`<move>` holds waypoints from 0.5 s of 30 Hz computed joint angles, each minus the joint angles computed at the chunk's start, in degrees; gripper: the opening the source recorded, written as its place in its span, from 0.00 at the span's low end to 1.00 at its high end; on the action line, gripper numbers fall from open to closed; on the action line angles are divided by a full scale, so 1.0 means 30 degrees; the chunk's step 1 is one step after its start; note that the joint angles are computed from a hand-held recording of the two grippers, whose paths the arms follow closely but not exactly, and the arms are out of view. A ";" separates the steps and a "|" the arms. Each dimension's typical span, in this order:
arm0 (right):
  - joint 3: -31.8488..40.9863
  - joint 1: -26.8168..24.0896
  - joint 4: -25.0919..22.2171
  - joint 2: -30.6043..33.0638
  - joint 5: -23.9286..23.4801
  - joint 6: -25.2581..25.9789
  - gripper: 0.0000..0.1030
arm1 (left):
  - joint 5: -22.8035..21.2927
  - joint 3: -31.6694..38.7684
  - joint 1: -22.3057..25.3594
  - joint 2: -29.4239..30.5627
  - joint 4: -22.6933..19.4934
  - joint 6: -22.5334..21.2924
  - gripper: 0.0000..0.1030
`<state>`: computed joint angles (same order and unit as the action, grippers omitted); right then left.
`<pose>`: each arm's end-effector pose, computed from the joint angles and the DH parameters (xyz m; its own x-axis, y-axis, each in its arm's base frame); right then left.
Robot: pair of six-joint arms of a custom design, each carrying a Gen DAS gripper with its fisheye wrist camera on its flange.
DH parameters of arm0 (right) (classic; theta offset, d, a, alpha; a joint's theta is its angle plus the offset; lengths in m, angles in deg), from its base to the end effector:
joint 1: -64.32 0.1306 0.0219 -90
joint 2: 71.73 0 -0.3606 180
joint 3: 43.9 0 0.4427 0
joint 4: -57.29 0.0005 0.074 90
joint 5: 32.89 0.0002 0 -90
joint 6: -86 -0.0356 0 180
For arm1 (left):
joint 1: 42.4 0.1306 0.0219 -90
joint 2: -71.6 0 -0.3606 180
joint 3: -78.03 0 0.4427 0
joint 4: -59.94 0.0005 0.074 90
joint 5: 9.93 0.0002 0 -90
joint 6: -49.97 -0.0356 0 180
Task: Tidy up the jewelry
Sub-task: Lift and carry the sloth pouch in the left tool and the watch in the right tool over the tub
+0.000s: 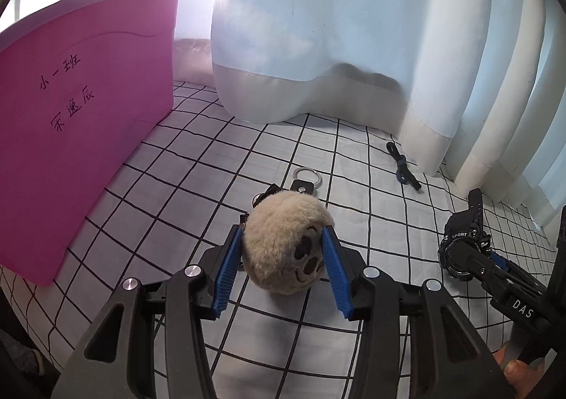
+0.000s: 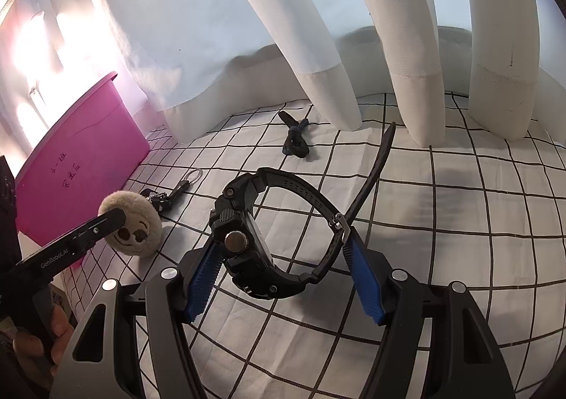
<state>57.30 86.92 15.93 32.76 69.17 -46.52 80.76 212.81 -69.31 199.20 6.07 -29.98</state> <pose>0.5859 0.2353 0.3777 -0.6394 0.4497 -0.6236 0.2626 0.8901 0.3726 0.6739 -0.3431 0.3917 -0.7192 0.1693 -0.6739 0.3396 0.9318 -0.1283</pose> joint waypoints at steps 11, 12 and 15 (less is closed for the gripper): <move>0.0105 0.0051 -0.0009 0.0064 -0.0047 0.0006 0.63 | 0.0180 -0.1298 -0.0336 -0.0678 0.0517 -0.0251 0.34; 0.0114 0.0066 -0.0014 0.0059 -0.0034 0.0028 0.63 | 0.0315 -0.1472 -0.0329 -0.0793 0.0583 -0.0201 0.33; 0.0079 0.0131 0.0039 -0.0031 0.0053 0.0028 0.63 | 0.0556 -0.1832 -0.0316 -0.1060 0.0677 -0.0162 0.32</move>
<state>57.54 87.31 16.05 32.67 69.32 -46.43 82.43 207.32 -70.26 196.02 8.10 -30.47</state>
